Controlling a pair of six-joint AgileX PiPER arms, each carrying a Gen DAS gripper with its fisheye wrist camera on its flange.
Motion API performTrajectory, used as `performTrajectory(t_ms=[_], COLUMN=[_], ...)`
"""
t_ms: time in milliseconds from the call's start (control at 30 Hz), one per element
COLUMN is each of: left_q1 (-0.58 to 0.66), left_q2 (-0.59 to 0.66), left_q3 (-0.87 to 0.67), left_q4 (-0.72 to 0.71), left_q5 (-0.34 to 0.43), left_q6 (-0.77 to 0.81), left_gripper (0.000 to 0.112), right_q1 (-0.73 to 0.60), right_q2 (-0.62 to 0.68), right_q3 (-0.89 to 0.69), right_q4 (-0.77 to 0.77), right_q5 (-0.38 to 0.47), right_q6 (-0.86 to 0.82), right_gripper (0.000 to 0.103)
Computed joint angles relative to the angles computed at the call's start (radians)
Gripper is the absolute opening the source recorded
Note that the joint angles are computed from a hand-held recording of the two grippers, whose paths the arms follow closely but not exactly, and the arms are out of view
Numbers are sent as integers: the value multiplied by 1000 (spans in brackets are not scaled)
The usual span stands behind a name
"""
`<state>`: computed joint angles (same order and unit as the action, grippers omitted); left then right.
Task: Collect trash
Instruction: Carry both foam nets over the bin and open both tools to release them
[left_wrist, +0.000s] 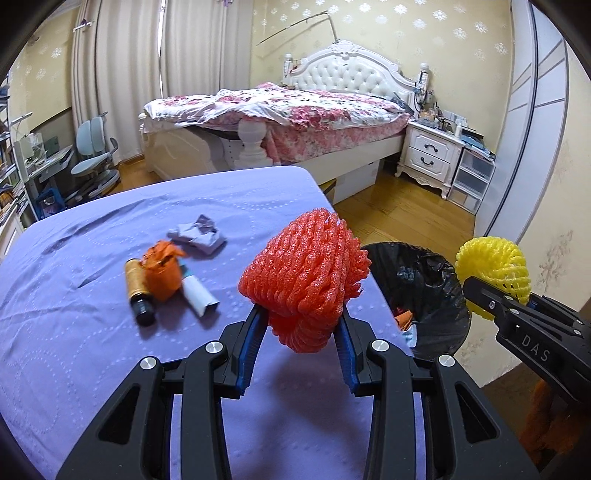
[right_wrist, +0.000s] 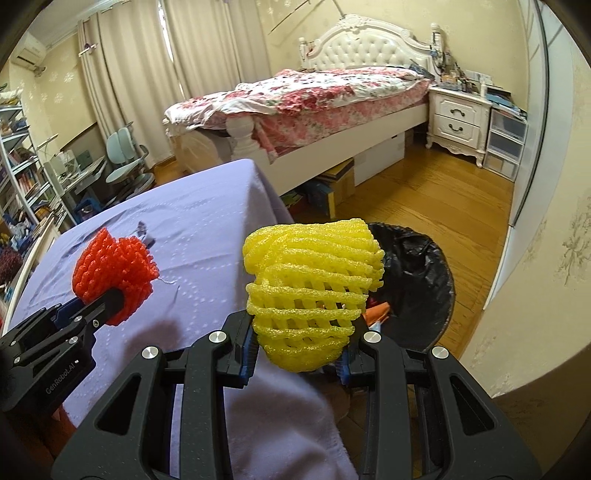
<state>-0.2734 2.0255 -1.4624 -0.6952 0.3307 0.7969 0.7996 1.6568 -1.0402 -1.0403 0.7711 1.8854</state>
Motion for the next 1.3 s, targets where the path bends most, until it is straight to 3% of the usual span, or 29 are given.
performTrajectory(t_ms=[433, 633, 967, 1067, 1133, 1300], left_q1=[-136, -173, -206, -209, -212, -208], left_q2=[162, 258, 332, 336, 327, 315], left_q3=[-260, -420, -559, -567, -550, -534], left_q4=[310, 449, 544, 559, 570, 559], left_q5=[72, 156, 238, 241, 228, 209], left_q6=[-313, -457, -543, -551, -560, -560], left_gripper=[38, 38, 39, 45, 51, 66], right_q1=[-196, -282, -342, -360, -364, -371], right_q2=[-36, -22, -4, 6, 8, 4], right_q3=[81, 95, 108, 101, 104, 110], right_q4=[-2, 8, 3, -5, -22, -30], right_q5=[-105, -180, -237, -249, -252, -251], right_q6=[-36, -72, -76, -70, -50, -38], right_gripper=[32, 32, 33, 37, 49, 50])
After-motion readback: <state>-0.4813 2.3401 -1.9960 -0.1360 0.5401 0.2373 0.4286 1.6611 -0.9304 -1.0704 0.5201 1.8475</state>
